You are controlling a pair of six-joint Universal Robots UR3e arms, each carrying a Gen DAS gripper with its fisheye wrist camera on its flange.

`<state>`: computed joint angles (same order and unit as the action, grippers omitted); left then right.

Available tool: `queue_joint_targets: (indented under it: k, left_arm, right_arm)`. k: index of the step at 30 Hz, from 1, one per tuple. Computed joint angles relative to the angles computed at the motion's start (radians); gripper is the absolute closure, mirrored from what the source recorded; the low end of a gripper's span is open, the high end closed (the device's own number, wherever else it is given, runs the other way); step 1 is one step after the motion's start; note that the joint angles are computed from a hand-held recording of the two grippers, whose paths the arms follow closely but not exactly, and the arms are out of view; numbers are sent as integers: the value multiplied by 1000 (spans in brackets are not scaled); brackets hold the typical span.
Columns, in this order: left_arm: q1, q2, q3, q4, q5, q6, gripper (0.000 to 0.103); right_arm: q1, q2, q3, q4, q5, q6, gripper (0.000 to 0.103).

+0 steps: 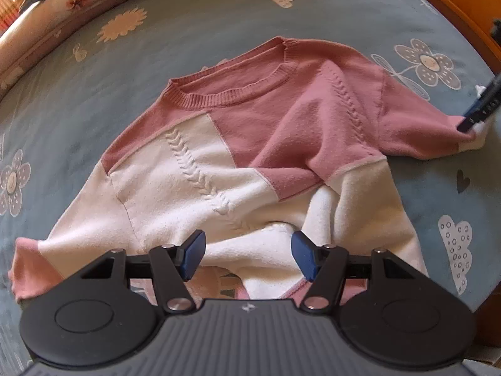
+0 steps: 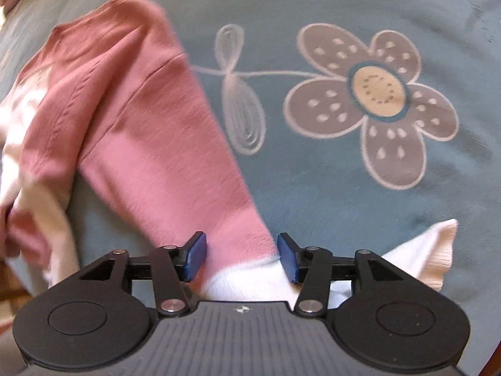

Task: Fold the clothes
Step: 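Grasp the cream sleeve cuff with the right gripper and pull it outward, then drag the cream sleeve cuff away from the sweater body with the right gripper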

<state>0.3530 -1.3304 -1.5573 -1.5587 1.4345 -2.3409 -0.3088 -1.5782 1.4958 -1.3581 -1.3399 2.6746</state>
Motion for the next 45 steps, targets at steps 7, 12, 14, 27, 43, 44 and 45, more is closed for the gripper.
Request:
queue_joint_targets:
  k: [7, 12, 14, 27, 43, 44, 45]
  left_arm:
    - [-39, -43, 35, 11, 3, -21, 41]
    - [-67, -73, 68, 15, 13, -22, 41]
    - [-71, -84, 76, 19, 16, -28, 41]
    - [-80, -106, 78, 38, 34, -44, 41]
    - [-111, -126, 87, 34, 32, -38, 41]
    - [-119, -130, 88, 36, 32, -39, 41]
    - [-128, -135, 92, 36, 31, -40, 41]
  right_arm:
    - [-32, -16, -39, 71, 42, -51, 92]
    - [36, -24, -50, -106, -90, 0, 93]
    - [70, -10, -73, -167, -166, 16, 93]
    - [30, 177, -229, -307, -339, 73, 88]
    - [-669, -530, 289, -227, 166, 190, 48]
    - [-668, -549, 320, -246, 112, 205, 48]
    - [-671, -564, 353, -263, 79, 212, 48]
